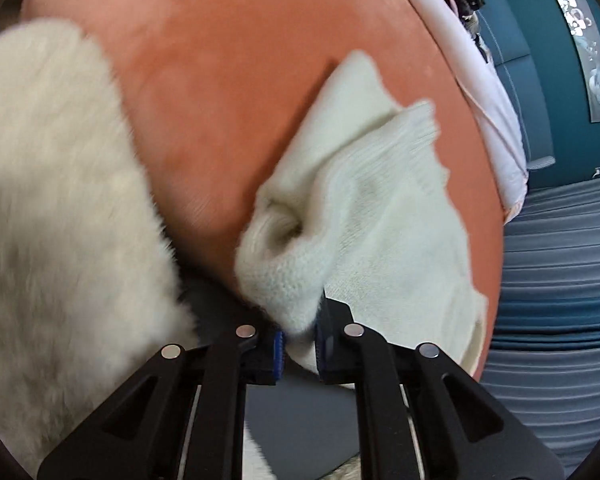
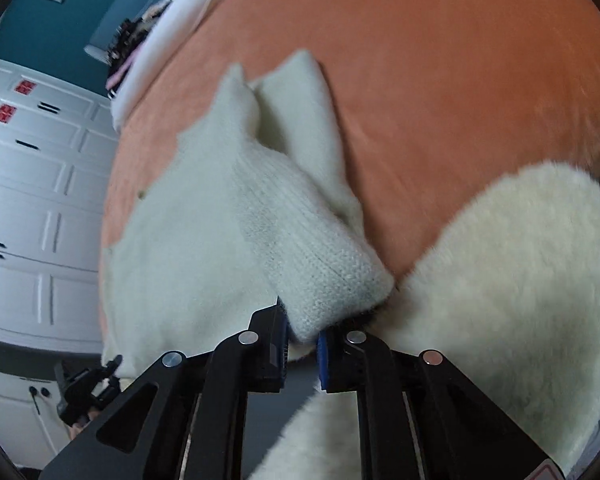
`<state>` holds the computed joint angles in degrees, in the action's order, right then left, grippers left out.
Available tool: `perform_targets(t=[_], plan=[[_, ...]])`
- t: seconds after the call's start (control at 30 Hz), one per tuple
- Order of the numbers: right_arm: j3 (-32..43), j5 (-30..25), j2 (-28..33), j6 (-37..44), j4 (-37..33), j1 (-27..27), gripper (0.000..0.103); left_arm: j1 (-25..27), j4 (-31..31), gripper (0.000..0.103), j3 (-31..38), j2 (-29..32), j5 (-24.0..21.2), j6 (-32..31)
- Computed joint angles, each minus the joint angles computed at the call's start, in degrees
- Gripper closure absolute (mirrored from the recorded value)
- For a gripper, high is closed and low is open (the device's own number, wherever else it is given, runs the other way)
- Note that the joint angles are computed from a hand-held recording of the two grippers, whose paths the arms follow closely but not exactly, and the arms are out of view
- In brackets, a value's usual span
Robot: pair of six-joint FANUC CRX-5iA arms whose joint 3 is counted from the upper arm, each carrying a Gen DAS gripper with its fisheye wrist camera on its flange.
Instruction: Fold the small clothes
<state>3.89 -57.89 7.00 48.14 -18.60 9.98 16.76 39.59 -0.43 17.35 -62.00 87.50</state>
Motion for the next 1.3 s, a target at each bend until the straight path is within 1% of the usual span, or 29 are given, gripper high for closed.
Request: perform_targets(t=[0.07, 0.13, 0.17, 0.2, 0.23, 0.27, 0.3, 0.33, 0.37, 0.4, 0.43, 0.47, 0.53, 0.6, 0.63, 0.67, 0.73, 0.8, 0.87, 0.9, 0.97, 1.03, 1.07, 1.1, 1.13, 1.17, 1.2, 1.27, 1.3], plan=[[-1.0, 0.7, -0.9, -0.6, 2.5, 1.4, 0.09, -0.8, -1.3, 0.088, 0.4, -0.3, 2.4, -1.7], [0.0, -0.5, -1.0, -2.2, 6.3, 2.4, 0.07, -1.6, -4.7, 0.079, 4.5, 0.9, 1.5, -0.4], [1.1, -1.6, -0.5, -3.4, 8.9, 3.0, 0.068, -1.8, -5.2, 0.07, 5.8, 1.1, 1.5, -0.8], [2.0, -1.8, -0.5, -3.6, 9.7, 2.9, 0.068, -2.0, -5.6, 0.061, 7.5, 1.4, 1.4, -1.1], [2.5, -1.3, -0.5, -3.4, 9.5, 2.6, 0.068, -2.1, -5.8, 0.058, 8.6, 1.5, 1.4, -1.0], [2.9, -0.8, -0.6, -3.8, 9.7, 2.4, 0.068, -2.2, -6.8, 0.046, 10.2, 1.7, 1.5, 0.6], [3.6, -1.0, -0.3, -4.1, 10.2, 2.5, 0.067, -2.3, -8.8, 0.037, 10.4, 0.7, 3.8, 2.9], [4.6, -1.8, 0.3, -4.3, 10.8, 2.7, 0.067, -2.4, -9.8, 0.033, 9.9, -0.7, 6.7, 4.2], [5.7, -2.7, 1.0, -4.0, 11.2, 2.8, 0.065, -2.3, -11.1, 0.024, 10.7, -1.1, 8.1, 5.2], [6.0, -3.8, 1.3, -4.0, 12.0, 3.0, 0.053, -2.0, -13.1, 0.018, 12.4, -1.0, 8.3, 6.6], [4.7, -4.3, 0.6, -5.2, 14.2, 3.5, 0.044, -1.7, -14.7, 0.017, 13.8, -0.8, 7.8, 7.7], [3.0, -4.4, -0.2, -7.1, 17.0, 4.2, 0.042, -1.3, -15.5, 0.017, 14.7, -0.7, 7.5, 7.9], [1.1, -4.7, -1.7, -8.7, 18.9, 3.9, 0.042, -0.8, -16.4, 0.017, 16.7, 0.1, 7.0, 7.8], [-1.9, -2.0, -4.3, -9.9, 20.1, 2.9, 0.04, -1.3, -16.5, 0.017, 19.0, 1.6, 6.8, 7.4], [-2.0, -0.2, -4.4, -9.9, 20.7, 2.4, 0.037, -1.5, -15.5, 0.016, 19.1, 2.0, 6.9, 6.2], [-1.4, 1.6, -3.9, -9.5, 21.1, 1.9, 0.036, -2.2, -15.1, 0.015, 21.2, 3.7, 6.2, 5.9], [0.6, 5.0, -2.1, -7.8, 21.2, 1.1, 0.033, -2.7, -11.7, 0.013, 21.6, 5.5, 5.6, 1.3], [4.6, 8.4, 1.8, -3.4, 18.8, 0.2, 0.03, -4.7, -10.5, 0.012, 26.0, 9.6, 4.1, -0.7], [9.8, 9.2, 6.8, 0.0, 15.6, -0.2, 0.03, -6.7, -10.6, 0.012, 30.2, 13.6, 2.3, -0.8], [12.6, 8.9, 9.5, 1.0, 14.2, -0.4, 0.03, -7.5, -10.6, 0.012, 33.6, 16.6, 0.4, -0.1], [17.5, 7.1, 14.7, 1.2, 13.4, -0.4, 0.03, -8.8, -13.2, 0.013, 39.2, 21.1, -2.4, 4.3], [20.9, 5.1, 18.6, 0.8, 13.1, -0.3, 0.03, -9.4, -14.8, 0.022, 42.3, 24.0, -3.7, 7.7], [21.7, 4.4, 19.9, -0.4, 13.8, -0.1, 0.03, -9.5, -15.5, 0.034, 43.0, 24.8, -4.3, 9.5], [21.8, 4.4, 20.7, -1.5, 14.2, 0.3, 0.038, -9.6, -16.6, 0.05, 43.9, 25.4, -5.0, 11.5], [21.2, 5.6, 20.6, -1.4, 13.4, 0.3, 0.072, -9.4, -16.6, 0.063, 43.7, 25.2, -5.0, 12.2], [21.4, 6.2, 20.5, -0.4, 11.7, 0.5, 0.088, -9.0, -13.6, 0.095, 42.3, 24.9, -4.4, 10.2], [20.7, 7.7, 19.6, 0.6, 10.2, 0.3, 0.09, -8.6, -11.2, 0.094, 41.3, 24.3, -3.8, 8.5], [15.8, 16.8, 14.8, 3.7, 7.4, 0.1, 0.092, -8.4, -8.9, 0.094, 37.9, 21.2, 0.2, 4.4], [14.1, 20.1, 12.8, 4.9, 7.6, 0.3, 0.092, -8.5, -8.6, 0.094, 37.5, 20.2, 1.3, 2.4]])
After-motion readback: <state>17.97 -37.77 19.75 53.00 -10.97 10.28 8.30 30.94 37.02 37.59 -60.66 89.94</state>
